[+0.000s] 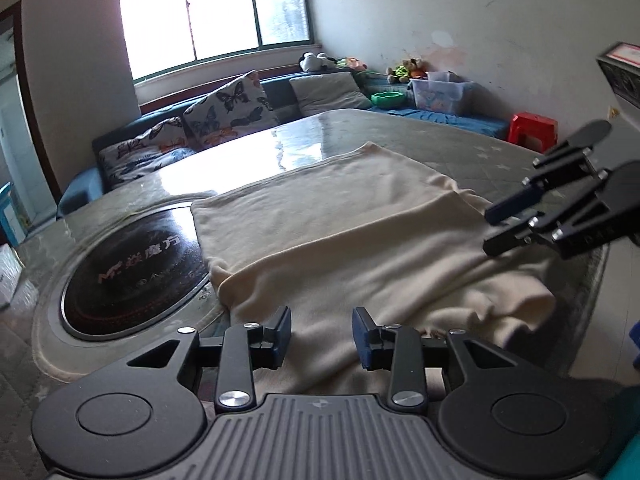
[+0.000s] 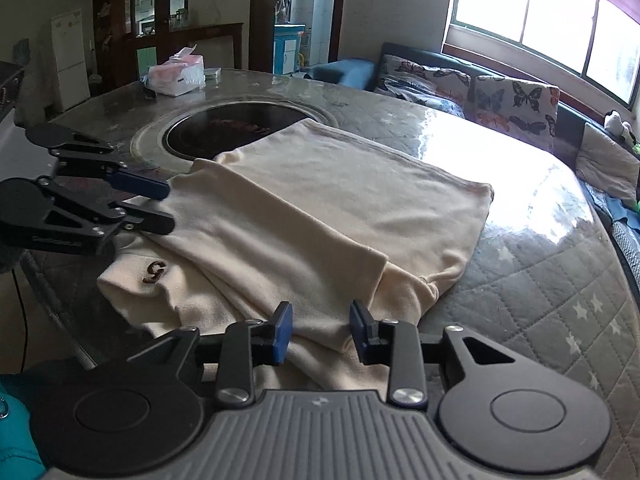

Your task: Fold clothes

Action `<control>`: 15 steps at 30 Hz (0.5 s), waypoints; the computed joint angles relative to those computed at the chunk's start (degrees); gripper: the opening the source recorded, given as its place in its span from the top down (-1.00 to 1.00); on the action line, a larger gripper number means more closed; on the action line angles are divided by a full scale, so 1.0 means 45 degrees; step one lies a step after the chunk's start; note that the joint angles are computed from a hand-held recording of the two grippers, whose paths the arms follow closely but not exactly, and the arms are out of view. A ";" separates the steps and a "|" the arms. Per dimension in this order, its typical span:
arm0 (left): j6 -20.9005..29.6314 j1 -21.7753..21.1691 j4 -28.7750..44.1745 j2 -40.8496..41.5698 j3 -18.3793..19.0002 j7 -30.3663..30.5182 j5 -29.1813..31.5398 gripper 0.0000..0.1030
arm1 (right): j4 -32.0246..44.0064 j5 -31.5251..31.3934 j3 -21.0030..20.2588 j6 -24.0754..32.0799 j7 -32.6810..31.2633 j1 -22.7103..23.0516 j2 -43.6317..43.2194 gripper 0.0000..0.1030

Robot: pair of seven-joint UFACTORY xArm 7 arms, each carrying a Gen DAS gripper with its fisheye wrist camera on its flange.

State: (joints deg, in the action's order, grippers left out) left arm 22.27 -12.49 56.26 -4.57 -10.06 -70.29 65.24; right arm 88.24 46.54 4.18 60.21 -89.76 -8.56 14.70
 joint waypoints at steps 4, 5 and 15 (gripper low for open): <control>-0.0152 -0.0012 -0.0784 -0.0875 -0.0135 0.1103 -0.0441 0.21 | 0.0068 -0.0103 -0.0072 0.0430 -0.0203 -0.0135 -0.0122 0.27; -0.0198 0.0013 -0.0972 -0.1063 -0.0208 0.1457 -0.0573 0.20 | 0.0060 -0.0130 -0.0095 0.0505 -0.0278 -0.0158 -0.0165 0.26; -0.0454 0.0363 -0.1139 -0.0862 -0.1111 0.2196 0.1045 0.20 | -0.0141 -0.0629 -0.0397 0.1125 -0.1371 -0.0318 -0.0590 0.00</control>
